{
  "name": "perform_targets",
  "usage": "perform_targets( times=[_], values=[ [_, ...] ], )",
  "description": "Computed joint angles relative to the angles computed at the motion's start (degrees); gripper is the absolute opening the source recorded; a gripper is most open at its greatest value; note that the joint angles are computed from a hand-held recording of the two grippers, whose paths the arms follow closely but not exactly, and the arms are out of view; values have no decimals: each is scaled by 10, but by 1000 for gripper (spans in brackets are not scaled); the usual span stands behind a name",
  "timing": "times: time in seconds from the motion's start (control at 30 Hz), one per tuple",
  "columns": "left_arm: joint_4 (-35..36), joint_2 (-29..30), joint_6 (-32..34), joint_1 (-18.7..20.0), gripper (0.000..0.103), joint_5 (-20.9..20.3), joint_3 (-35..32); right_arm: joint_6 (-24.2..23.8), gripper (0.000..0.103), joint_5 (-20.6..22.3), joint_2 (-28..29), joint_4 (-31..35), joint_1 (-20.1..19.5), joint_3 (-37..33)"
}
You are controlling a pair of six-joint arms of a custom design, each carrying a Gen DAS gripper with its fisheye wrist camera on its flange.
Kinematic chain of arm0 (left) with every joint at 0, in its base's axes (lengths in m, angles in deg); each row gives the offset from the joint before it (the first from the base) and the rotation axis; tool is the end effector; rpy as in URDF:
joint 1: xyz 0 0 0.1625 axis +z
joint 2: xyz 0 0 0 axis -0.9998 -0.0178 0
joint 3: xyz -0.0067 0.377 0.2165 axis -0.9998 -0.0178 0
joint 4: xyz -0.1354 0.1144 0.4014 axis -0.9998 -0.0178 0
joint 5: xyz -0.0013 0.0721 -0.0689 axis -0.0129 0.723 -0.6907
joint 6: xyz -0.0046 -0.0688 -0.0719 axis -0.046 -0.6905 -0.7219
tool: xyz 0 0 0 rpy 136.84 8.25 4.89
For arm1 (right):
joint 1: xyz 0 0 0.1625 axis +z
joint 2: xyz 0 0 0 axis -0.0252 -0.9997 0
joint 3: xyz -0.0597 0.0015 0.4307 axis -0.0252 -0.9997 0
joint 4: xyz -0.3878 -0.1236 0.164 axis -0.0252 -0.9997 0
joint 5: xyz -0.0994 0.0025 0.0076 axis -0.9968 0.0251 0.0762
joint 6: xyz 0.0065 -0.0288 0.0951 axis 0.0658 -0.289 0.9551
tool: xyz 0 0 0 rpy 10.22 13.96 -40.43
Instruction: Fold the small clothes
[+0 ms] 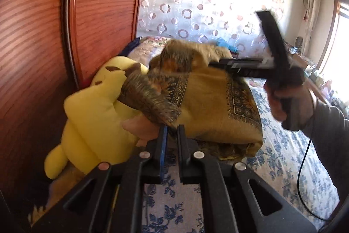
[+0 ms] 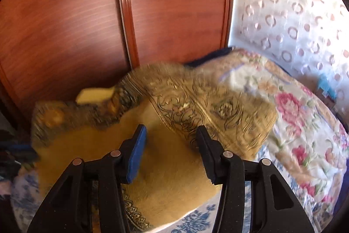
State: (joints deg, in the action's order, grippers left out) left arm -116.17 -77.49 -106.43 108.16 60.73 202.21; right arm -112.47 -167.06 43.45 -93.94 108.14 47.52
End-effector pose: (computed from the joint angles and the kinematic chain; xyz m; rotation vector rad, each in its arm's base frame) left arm -0.0782 -0.2633 0.1474 -0.1794 2.0555 -1.2811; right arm 0.2963 -0.5466 -0.0390 1.9169 -2.3450 0.1409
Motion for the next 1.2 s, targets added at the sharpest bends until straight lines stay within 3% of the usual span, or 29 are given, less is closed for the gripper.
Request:
perform_targets(
  times=[0.23,0.5,0.63,0.83,1.03,1.2],
  values=[
    [89,34,-51,-40,13,-21,-34,16,49,6,-6,-56,-5,29],
    [93,108,-51,-87,15,-34,-66,16,49,35,-146,-100,-37,148],
    [38,158,-13,-96,16,-29,-79,-2,49,39,-239,-123,-68,220],
    [-74,261,54,-101,16,-16,-108,-5,60,65,-398,-101,-133,303],
    [-228,337,139,-104,16,4,-123,3,73,95,-545,-88,-191,355],
    [-268,376,162,-111,16,15,-147,18,79,116,-643,-91,-238,376]
  ],
)
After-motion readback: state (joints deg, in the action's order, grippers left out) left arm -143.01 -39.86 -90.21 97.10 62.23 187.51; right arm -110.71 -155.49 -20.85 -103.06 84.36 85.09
